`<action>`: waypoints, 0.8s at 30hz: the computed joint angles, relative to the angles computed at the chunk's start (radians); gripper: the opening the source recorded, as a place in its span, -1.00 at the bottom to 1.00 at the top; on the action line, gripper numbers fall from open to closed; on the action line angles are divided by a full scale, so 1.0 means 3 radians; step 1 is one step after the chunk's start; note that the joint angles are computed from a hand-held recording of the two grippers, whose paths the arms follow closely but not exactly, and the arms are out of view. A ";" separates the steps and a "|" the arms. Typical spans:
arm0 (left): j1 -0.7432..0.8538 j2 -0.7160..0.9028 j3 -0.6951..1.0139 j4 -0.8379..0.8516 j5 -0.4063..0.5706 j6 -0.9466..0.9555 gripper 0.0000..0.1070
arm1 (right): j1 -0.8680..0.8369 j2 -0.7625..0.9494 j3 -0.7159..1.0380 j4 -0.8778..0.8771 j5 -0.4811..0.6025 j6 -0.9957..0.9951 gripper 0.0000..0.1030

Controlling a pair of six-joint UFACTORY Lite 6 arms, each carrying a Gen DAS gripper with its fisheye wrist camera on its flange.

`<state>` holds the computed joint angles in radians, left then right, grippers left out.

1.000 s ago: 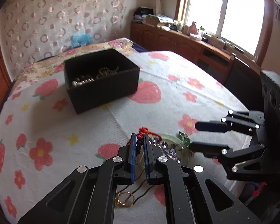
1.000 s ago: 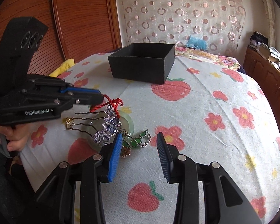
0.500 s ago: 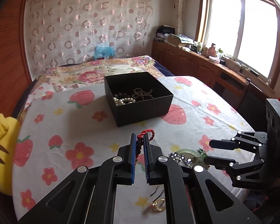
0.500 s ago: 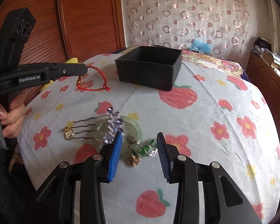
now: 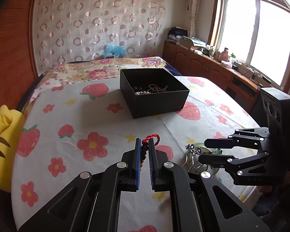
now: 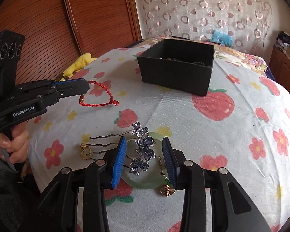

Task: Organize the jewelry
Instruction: 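Grasp the purple-flower hair comb with the right tool while the left tool holds the red cord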

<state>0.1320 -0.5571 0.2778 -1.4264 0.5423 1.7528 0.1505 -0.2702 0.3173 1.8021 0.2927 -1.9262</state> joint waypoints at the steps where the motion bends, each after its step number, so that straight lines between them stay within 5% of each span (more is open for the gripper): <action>1: 0.0025 -0.0012 -0.0013 0.0010 0.0020 0.0007 -0.88 | 0.0026 0.0072 0.0027 0.0043 -0.0001 -0.0026 -0.21; 10: 0.0046 0.0001 -0.0019 -0.0004 0.0030 0.0045 -0.88 | -0.0017 0.0421 0.0217 -0.0016 0.0121 0.0003 -0.21; 13: 0.0047 0.0000 -0.0020 -0.0008 0.0030 0.0044 -0.88 | -0.0033 0.0394 0.0212 -0.0107 0.0088 0.0055 -0.48; 15: 0.0044 0.0000 -0.0019 -0.0006 0.0024 0.0041 -0.88 | -0.0107 0.0336 0.0179 -0.0236 0.0137 0.0135 -0.49; 24: 0.0028 0.0013 -0.0007 -0.0009 0.0014 0.0032 -0.88 | 0.0115 -0.0200 -0.0008 0.0303 -0.0344 -0.0346 -0.52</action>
<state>0.1405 -0.5532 0.2758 -1.4290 0.5465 1.7625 0.1850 -0.3303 0.3148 1.8931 0.1896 -2.0299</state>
